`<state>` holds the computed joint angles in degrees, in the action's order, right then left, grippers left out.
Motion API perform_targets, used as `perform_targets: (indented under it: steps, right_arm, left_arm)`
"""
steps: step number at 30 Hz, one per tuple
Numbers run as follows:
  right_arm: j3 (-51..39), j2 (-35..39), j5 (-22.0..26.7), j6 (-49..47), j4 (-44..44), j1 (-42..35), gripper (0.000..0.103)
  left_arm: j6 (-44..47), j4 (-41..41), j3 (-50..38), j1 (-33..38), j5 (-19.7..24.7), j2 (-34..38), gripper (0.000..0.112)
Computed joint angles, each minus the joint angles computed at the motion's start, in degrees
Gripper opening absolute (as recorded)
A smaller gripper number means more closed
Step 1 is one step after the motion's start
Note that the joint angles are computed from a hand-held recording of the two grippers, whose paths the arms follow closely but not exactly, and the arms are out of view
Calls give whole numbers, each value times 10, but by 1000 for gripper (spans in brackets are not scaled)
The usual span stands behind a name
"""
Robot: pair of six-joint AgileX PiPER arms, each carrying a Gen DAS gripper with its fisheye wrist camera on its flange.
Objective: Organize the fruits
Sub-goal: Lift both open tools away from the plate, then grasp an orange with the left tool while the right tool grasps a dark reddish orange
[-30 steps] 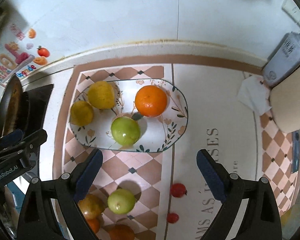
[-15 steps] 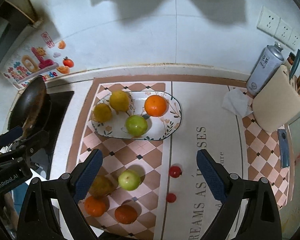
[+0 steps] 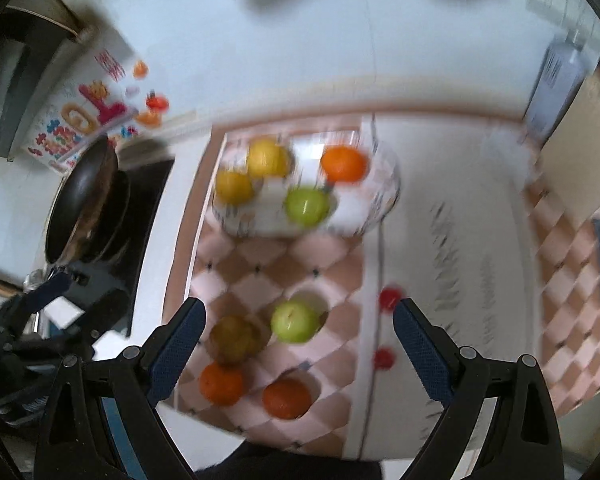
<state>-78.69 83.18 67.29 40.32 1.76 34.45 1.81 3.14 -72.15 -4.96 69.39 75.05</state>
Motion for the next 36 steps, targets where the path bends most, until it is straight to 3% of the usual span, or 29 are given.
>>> perform_targets:
  steps: [7,12,15,17,18,21,26,28,34,36]
  right_arm:
    - [158,20,-88,-109,168,-40,96]
    - [245,59,-137,-200,296,-49,87]
    - [270,73,-156,-227,333,-48,86]
    - [277,81,-162,-238,348,-44,86]
    - [277,84,-162,-241,351,-43,86]
    - [275,98,-166,-248,364,-33,86]
    - [260,133,-169,-244,365,-1,81]
    - [257,147,-173,-244,365,9,63]
    - [204,151,-146,-121,195,73,60]
    - [200,152,-144,-114,181,78,60]
  left_arm:
    - [35,-25,147,33,-17,42,103]
    - [52,-56,206,43,-47,89,101]
    - [76,-80,223,44,-61,110,86]
    - [99,-105,229,49,-65,112,67]
    - [105,-116,230,51,-62,110,62]
    - [82,-81,238,36,-73,90,61]
    - [93,-64,247,83,-77,83,61]
    - [98,-71,249,93,-76,81,61]
    - [87,-59,248,79,-80,71,62]
    - [81,-55,253,73,-84,66,62]
